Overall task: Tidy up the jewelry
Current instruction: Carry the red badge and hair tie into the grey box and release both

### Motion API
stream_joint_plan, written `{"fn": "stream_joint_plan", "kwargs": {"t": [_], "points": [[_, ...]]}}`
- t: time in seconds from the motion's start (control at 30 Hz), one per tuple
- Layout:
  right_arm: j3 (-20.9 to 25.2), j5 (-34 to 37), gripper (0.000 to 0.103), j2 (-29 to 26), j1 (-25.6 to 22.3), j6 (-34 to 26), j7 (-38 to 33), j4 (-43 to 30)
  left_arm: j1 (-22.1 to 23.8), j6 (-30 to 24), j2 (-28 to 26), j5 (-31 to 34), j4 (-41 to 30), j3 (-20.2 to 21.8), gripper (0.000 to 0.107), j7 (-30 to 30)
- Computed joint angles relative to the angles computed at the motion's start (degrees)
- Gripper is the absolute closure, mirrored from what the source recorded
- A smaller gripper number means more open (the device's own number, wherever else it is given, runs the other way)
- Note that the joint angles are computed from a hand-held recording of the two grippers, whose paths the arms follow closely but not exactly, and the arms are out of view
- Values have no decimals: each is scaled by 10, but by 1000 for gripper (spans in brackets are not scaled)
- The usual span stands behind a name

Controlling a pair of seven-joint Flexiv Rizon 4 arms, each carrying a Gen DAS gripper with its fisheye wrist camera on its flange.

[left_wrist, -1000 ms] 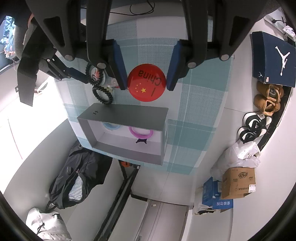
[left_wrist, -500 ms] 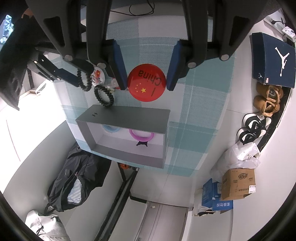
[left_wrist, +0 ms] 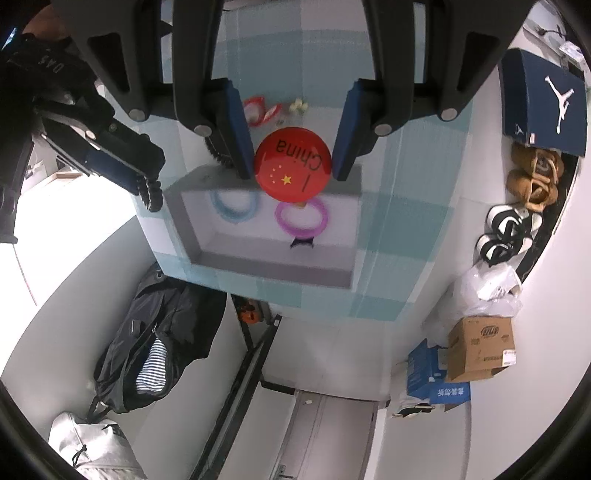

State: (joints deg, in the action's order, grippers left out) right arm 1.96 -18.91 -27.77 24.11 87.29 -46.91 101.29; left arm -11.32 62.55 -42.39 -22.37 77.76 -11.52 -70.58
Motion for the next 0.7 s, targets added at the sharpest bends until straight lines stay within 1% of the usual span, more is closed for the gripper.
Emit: {"fn": "stream_joint_plan", "kwargs": {"t": [0.07, 0.27, 0.43, 0.53, 0.6, 0.7], "points": [[30, 10, 55, -10, -27, -18, -23, -27, -2, -9, -9, 4, -20, 0, 69, 4], [70, 38, 55, -45, -66, -63, -86, -98, -16, -66, -63, 24, -126, 19, 69, -8], [85, 64, 55, -85, -81, -100, -136, -169, -18, -119, -105, 29, -204, 20, 69, -13], [85, 75, 55, -103, -81, -112, -159, -197, -21, -152, -130, 34, -248, 24, 69, -14], [87, 86, 55, -113, -83, -118, -170, -210, -20, -171, -140, 33, -265, 23, 69, -13], [102, 110, 55, -127, -92, -136, -190, -229, -17, -190, -143, 32, -268, 20, 69, -8]]}}
